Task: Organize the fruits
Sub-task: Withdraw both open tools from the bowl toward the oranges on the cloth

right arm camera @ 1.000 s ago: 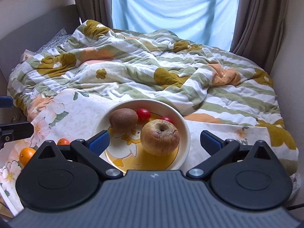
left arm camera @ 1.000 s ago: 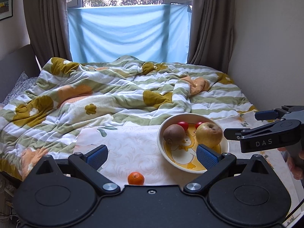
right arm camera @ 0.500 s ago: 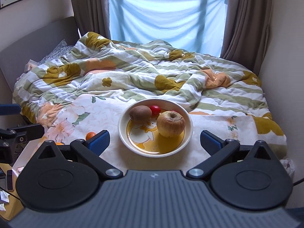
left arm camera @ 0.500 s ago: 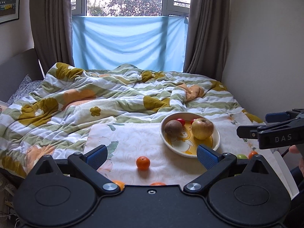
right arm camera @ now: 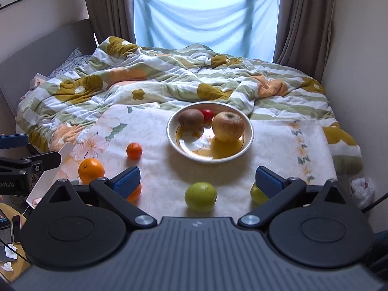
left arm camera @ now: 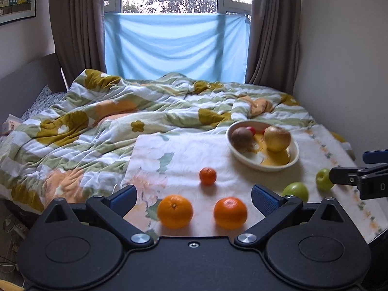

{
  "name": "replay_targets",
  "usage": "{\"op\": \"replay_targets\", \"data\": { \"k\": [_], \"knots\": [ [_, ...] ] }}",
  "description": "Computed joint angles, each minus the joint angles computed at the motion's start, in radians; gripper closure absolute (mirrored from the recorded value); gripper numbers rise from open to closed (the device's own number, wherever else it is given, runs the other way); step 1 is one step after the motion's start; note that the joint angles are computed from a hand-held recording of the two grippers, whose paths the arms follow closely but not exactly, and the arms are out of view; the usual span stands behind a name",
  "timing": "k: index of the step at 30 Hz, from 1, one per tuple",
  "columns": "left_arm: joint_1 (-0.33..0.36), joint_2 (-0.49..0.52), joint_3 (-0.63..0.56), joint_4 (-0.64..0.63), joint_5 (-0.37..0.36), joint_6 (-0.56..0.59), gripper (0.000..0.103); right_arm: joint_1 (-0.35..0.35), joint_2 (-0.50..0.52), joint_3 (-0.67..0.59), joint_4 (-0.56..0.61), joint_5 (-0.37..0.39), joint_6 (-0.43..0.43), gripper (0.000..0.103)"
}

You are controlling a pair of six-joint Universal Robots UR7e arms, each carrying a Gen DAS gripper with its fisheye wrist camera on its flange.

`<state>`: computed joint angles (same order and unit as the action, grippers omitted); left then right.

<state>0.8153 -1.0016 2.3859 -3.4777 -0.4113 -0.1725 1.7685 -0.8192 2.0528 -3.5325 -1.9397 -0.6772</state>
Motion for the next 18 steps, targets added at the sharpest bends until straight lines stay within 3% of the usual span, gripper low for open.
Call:
{"op": "replay_targets", "data": {
  "k": [11, 18],
  "knots": [
    [0.156, 0.116, -0.037, -0.156, -0.027, 0.169, 0.002, -0.048, 0.155, -0.009, -0.129, -0.037, 0.014, 0.000],
    [0.229, 0.151, -0.096, -0.139, -0.081, 0.208, 0.008, -0.080, 0.237, -0.060, -0.142, -0.073, 0.024, 0.000]
  ]
}}
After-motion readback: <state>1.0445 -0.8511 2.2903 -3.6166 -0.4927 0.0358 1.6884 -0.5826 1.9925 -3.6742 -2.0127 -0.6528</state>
